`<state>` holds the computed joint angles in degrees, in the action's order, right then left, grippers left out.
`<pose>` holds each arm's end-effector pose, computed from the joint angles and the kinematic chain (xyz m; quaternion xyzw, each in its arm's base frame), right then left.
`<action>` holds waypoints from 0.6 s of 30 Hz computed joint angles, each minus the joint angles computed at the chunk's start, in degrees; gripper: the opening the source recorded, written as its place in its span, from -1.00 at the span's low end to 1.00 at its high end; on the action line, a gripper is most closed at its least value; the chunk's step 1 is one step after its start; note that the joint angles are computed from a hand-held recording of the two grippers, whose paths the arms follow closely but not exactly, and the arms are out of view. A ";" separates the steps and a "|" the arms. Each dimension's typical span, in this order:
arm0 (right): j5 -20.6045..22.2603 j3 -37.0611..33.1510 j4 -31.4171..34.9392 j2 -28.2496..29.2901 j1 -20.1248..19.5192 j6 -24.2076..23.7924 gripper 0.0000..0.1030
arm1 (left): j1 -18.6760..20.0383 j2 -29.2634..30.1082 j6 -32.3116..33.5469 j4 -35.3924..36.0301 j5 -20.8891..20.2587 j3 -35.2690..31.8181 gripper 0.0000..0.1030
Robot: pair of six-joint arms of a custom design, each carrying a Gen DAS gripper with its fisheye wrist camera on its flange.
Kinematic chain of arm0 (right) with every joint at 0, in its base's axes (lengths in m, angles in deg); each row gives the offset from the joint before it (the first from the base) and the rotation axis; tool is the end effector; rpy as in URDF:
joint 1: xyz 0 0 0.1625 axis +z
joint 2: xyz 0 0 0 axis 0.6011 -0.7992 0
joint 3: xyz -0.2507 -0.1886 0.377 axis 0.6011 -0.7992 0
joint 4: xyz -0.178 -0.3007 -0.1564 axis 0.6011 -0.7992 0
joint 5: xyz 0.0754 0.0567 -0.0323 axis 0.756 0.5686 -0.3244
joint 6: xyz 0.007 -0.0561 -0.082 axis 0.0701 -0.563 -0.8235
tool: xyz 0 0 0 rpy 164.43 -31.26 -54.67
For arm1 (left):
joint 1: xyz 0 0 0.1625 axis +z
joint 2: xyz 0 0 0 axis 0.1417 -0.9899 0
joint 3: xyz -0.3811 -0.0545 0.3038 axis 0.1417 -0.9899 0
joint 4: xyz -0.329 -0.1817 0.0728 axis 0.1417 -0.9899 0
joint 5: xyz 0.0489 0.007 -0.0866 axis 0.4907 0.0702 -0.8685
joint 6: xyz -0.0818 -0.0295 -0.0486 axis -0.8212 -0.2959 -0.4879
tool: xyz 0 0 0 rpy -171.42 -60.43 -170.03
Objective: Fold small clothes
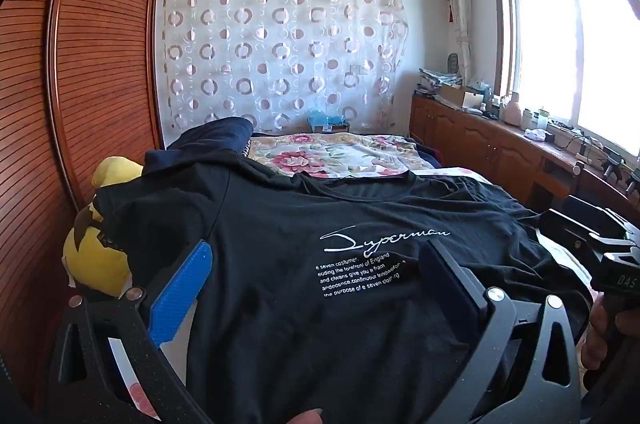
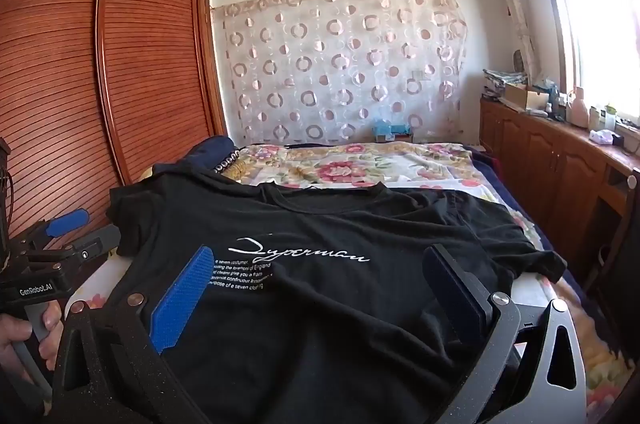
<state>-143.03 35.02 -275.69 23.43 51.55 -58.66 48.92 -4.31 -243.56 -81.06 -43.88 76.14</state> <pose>0.1302 -0.6147 0.0544 0.3733 -0.7979 0.4512 0.1429 -0.1248 -0.5860 0.0693 0.1313 0.7652 -0.5309 0.3397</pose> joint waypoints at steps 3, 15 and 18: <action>0.57 0.30 0.30 -0.12 -0.03 1.54 1.00 | -0.01 0.04 1.20 -0.89 -0.32 0.18 1.00; 0.92 0.43 -0.90 -0.03 -0.44 0.71 1.00 | -0.06 -0.36 1.75 -1.63 -0.80 0.86 1.00; 0.45 0.76 -1.79 0.18 -0.02 0.74 1.00 | -0.05 -0.34 1.78 -1.68 -0.82 0.87 1.00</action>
<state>-142.57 35.78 -277.48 23.61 51.53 -57.93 48.87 -4.65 -241.78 -82.74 -44.69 77.01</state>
